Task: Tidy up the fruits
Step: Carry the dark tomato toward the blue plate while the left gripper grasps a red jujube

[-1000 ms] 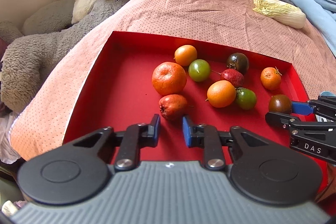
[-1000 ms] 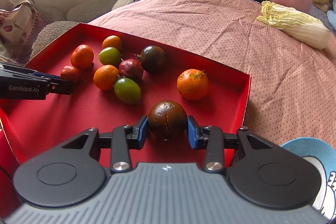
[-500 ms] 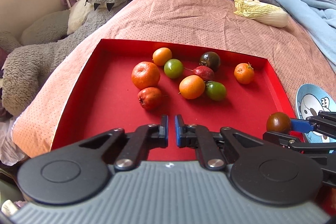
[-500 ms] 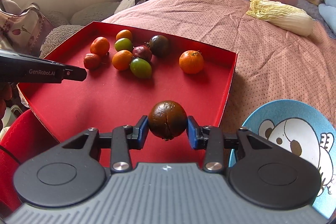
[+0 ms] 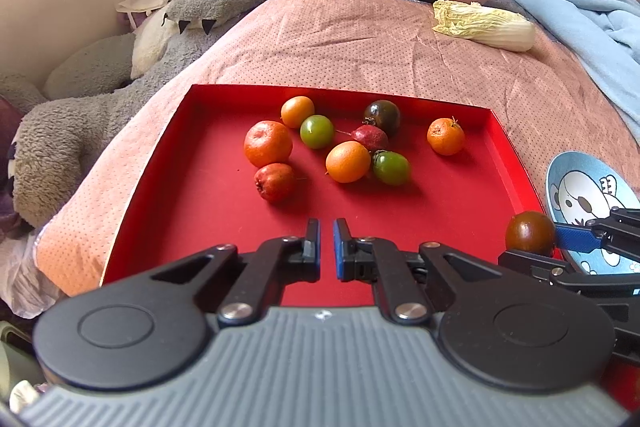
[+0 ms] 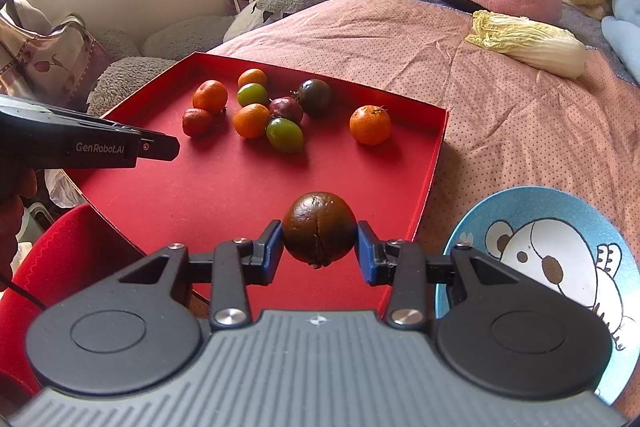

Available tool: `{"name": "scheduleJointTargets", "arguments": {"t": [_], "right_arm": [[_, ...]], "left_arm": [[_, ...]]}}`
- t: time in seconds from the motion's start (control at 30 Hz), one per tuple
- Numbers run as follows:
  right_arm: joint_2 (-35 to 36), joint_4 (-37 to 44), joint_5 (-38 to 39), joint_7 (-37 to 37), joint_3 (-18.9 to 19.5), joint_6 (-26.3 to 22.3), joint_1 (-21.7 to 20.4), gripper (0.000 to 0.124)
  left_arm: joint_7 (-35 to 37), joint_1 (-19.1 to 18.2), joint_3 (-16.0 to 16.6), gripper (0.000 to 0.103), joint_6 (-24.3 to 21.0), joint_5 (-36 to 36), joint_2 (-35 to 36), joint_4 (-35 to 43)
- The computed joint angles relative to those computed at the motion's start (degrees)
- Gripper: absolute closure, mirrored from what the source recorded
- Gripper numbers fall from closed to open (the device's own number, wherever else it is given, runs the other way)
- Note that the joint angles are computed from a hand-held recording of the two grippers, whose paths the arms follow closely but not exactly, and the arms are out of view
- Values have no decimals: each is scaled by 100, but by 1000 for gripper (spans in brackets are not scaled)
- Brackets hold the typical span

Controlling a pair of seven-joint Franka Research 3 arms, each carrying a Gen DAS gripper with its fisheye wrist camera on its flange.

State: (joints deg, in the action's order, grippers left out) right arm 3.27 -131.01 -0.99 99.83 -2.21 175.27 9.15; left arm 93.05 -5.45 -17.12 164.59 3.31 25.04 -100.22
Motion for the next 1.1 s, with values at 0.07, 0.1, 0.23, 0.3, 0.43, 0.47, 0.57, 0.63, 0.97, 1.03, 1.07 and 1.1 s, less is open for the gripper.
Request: {"name": "scheduleJointTargets", "arguments": {"t": [0.07, 0.1, 0.23, 0.3, 0.43, 0.47, 0.57, 0.63, 0.97, 1.03, 1.07, 1.1], "right_arm": [[-41, -46, -58, 59, -14, 28, 12, 79], [-60, -70, -100, 106, -19, 46, 14, 79], [-122, -128, -152, 158, 8, 84, -7, 79], [-155, -158, -175, 181, 24, 114, -22, 79], [-223, -219, -357, 361, 29, 163, -68, 79], [-243, -238, -460, 453, 25, 179, -85, 79], [-294, -300, -951, 902, 12, 240, -164, 79], [-310, -344, -1055, 1033, 31, 302, -220, 79], [-407, -528, -1082, 1109, 133, 578, -430, 79], [-427, -559, -875, 977, 154, 604, -445, 79], [-442, -580, -853, 966, 170, 625, -464, 79], [-458, -597, -807, 930, 189, 640, -475, 79]], "left_arm": [[-8, 9, -6, 93, 53, -4, -38, -64], [-38, -15, 21, 93, 58, 24, -46, -72], [-80, -5, 27, 93, 135, 46, -114, -188], [-53, 31, -9, 93, 169, 30, -137, -231], [471, 483, -495, 93, 333, -411, -184, -409], [693, 669, -695, 93, 349, -615, -183, -447], [1397, 1219, -1271, 93, 388, -1315, -184, -567], [1701, 1380, -1427, 93, 377, -1630, -184, -590], [1687, 834, -763, 94, 248, -1826, -264, -478], [1360, 521, -409, 91, 263, -1464, -169, -333], [1212, 414, -282, 91, 298, -1301, -88, -240], [1190, 427, -290, 91, 268, -1221, 23, -109]]}}
